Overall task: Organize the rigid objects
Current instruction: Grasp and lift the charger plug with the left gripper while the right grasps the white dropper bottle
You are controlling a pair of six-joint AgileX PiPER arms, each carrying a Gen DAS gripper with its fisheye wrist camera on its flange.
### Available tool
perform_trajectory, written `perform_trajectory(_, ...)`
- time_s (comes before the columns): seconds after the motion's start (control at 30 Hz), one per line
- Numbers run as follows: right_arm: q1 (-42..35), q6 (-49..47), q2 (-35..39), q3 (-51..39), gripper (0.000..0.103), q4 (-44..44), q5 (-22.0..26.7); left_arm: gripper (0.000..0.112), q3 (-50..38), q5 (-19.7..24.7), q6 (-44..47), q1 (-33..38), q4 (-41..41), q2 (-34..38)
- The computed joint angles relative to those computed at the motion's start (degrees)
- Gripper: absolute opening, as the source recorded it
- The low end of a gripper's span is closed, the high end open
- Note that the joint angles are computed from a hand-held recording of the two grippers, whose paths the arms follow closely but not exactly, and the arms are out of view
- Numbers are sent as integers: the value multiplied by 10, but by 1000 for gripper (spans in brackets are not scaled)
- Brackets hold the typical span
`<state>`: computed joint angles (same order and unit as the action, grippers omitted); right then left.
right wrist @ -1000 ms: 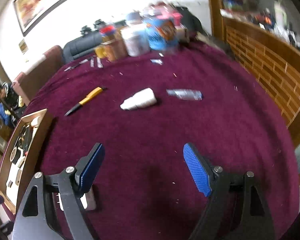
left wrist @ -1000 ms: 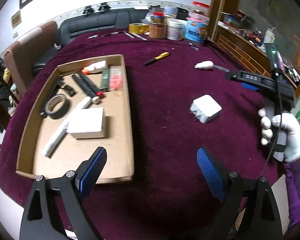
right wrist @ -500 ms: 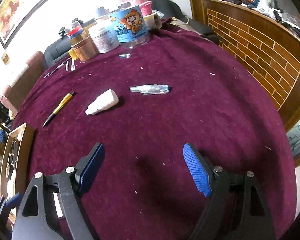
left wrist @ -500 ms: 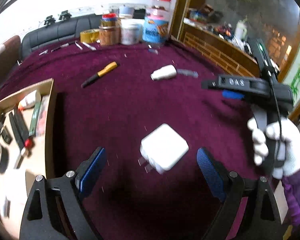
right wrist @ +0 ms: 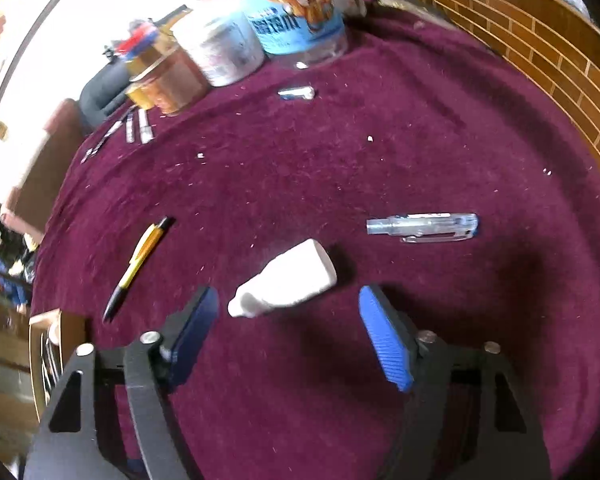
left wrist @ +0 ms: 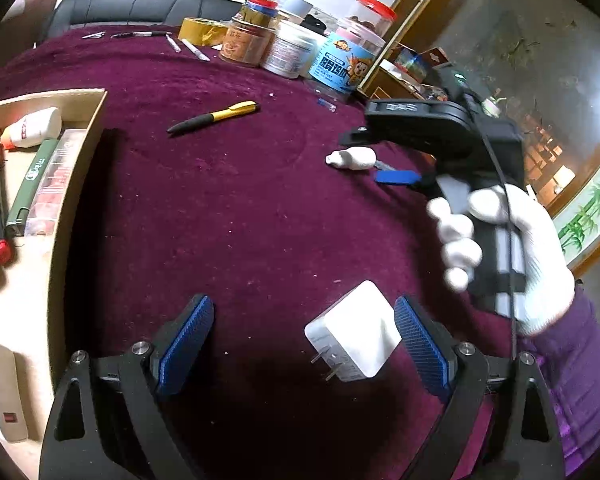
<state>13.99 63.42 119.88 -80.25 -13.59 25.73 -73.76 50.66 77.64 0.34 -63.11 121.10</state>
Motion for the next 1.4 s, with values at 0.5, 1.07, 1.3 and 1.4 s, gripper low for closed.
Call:
perform_trajectory(0.5,44,-38,12,-46,37,-44,114,89,-3,7,2,3,-5,4)
perform_trajectory(1.07,134,337,-253,405,38,-355,-99,93,85,-143,93,-97,42,-76)
perform_trajectory(1.3,168,460,-259,423,40,-449,-84,97,93,-271,-10,-181,165,-70)
perform_trajectory(1.4,182,527,-261,432,40,-503,-85,97,83,-258,-17,-180,165,-62)
